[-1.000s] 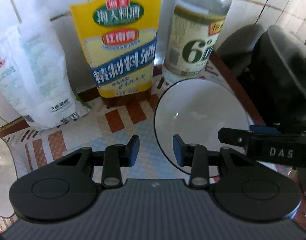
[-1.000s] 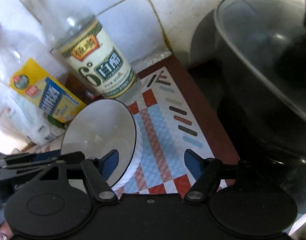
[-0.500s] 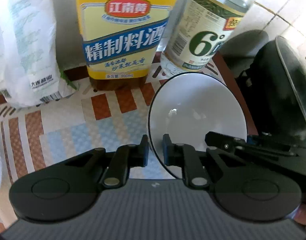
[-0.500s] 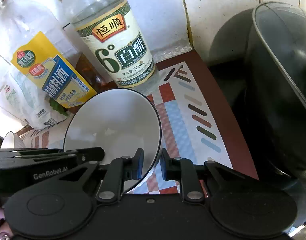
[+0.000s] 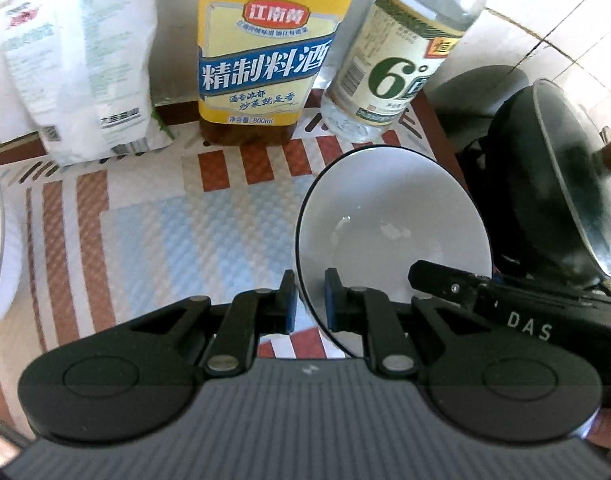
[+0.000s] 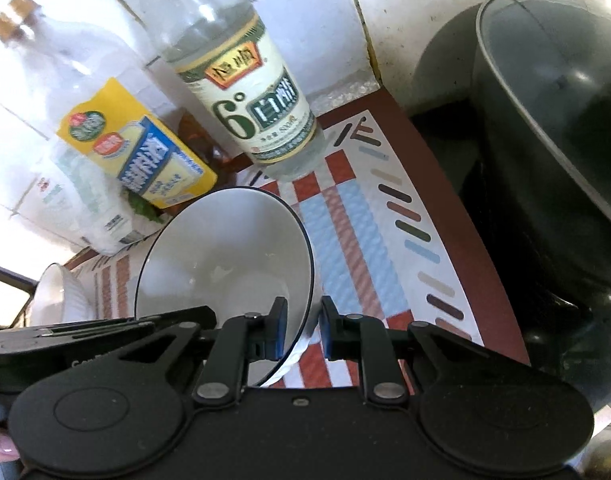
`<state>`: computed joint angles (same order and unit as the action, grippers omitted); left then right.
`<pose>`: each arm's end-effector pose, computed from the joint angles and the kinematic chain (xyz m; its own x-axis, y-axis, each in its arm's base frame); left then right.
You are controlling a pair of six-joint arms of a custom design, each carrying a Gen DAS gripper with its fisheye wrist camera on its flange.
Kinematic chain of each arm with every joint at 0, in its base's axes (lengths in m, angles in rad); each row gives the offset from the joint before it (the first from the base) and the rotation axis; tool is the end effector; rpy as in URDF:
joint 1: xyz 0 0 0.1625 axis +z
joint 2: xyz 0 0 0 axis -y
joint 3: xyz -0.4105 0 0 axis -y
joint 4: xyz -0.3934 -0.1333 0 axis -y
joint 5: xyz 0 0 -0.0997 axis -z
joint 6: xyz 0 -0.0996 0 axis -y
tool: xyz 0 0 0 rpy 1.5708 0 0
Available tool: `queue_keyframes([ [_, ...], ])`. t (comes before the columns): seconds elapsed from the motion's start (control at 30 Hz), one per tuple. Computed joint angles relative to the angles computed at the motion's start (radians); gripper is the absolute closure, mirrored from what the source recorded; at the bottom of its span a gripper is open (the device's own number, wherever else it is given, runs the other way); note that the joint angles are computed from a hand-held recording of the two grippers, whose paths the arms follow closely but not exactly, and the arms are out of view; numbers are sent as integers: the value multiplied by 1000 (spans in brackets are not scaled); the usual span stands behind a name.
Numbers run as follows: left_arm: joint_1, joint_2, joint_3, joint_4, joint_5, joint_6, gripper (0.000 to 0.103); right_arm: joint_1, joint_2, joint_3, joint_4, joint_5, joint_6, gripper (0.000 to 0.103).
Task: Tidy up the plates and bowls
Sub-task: 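Lift the bowl and carry it over the first placed bowl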
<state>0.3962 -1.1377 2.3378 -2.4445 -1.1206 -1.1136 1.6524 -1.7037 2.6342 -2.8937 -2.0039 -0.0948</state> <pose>-0.2828 -0.3098 0.0515 -0.8806 0.0624 -0.4696 0.1895 0.9550 -0.2283 0.1162 -0.2988 0.2085 -0.9065 -0.0016 0.4222 -0.1619 0.9249 -0.3440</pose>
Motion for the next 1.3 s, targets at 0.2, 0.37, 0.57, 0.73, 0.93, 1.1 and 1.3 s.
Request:
queue_keyframes([
  [0.2, -88, -65, -3, 116, -3, -79, 91, 30, -112, 5, 136, 14, 10, 82],
  [0.37, -175, -107, -11, 211, 26, -137, 91, 49, -249, 21, 258, 43, 32, 83],
  [0.57, -273, -169, -22, 331, 35, -244, 91, 94, -394, 19, 423, 58, 53, 82],
  [0.73, -353, -212, -32, 434, 33, -340, 91, 155, -478, 9, 518, 60, 52, 82],
  [0.93, -441, -275, -42, 573, 26, -457, 90, 219, -547, -1, 612, 74, 64, 82],
  [1.1, -505, -292, -70, 679, 24, -555, 91, 308, -586, -1, 665, 61, 99, 82],
  [1.3, -572, -295, -103, 778, 4, -649, 91, 377, -620, -10, 738, 68, 144, 82],
])
